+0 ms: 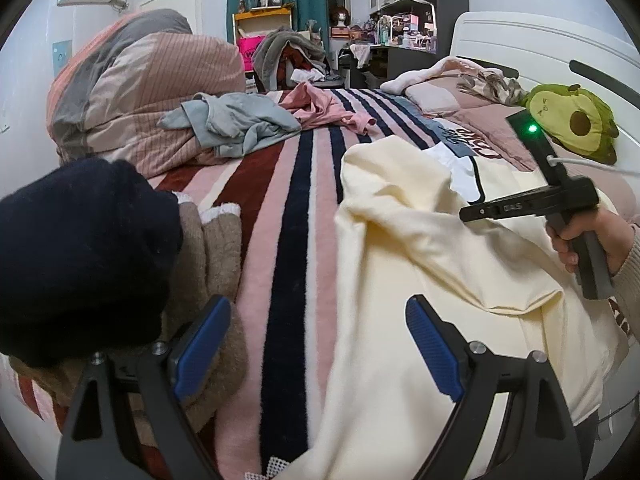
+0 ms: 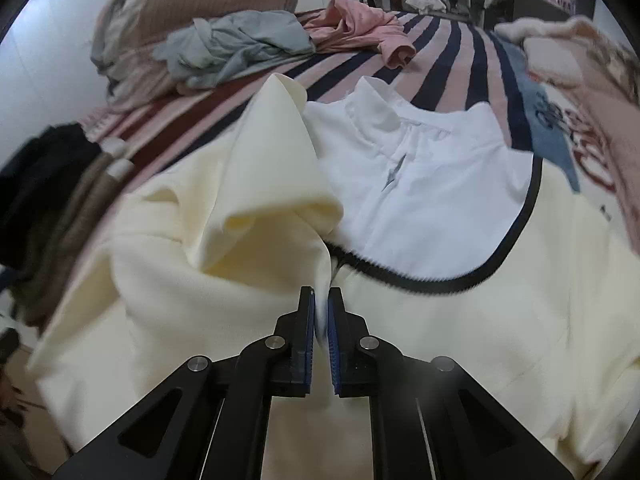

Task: Fold small clothes

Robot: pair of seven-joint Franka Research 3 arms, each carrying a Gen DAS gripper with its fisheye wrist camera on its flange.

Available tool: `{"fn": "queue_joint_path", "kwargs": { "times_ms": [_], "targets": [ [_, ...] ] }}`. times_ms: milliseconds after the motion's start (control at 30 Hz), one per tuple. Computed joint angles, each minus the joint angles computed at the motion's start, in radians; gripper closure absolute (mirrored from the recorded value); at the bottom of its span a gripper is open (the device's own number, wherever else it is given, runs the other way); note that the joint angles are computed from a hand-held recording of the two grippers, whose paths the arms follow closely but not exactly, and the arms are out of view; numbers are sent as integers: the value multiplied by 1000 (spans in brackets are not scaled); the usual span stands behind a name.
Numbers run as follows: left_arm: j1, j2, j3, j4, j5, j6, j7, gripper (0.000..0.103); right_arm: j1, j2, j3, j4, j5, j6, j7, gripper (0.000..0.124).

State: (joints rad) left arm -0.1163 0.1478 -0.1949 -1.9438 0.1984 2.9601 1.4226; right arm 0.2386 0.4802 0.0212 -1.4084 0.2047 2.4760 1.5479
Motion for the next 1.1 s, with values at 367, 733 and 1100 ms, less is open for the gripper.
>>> {"fn": "queue_joint_path", "kwargs": {
  "times_ms": [367, 733, 1100],
  "targets": [
    [-16, -111, -39, -98, -171, 49, 126, 16, -22, -571, 26, -734, 174, 268, -59, 90],
    [-102, -195, -18, -158, -181, 64, 141, 16, 150, -776, -49, -1040, 614, 274, -342, 95],
    [-120, -224, 3, -178, -101, 71, 80, 16, -37, -861, 72, -1090, 235, 373, -23, 124]
  ]
}}
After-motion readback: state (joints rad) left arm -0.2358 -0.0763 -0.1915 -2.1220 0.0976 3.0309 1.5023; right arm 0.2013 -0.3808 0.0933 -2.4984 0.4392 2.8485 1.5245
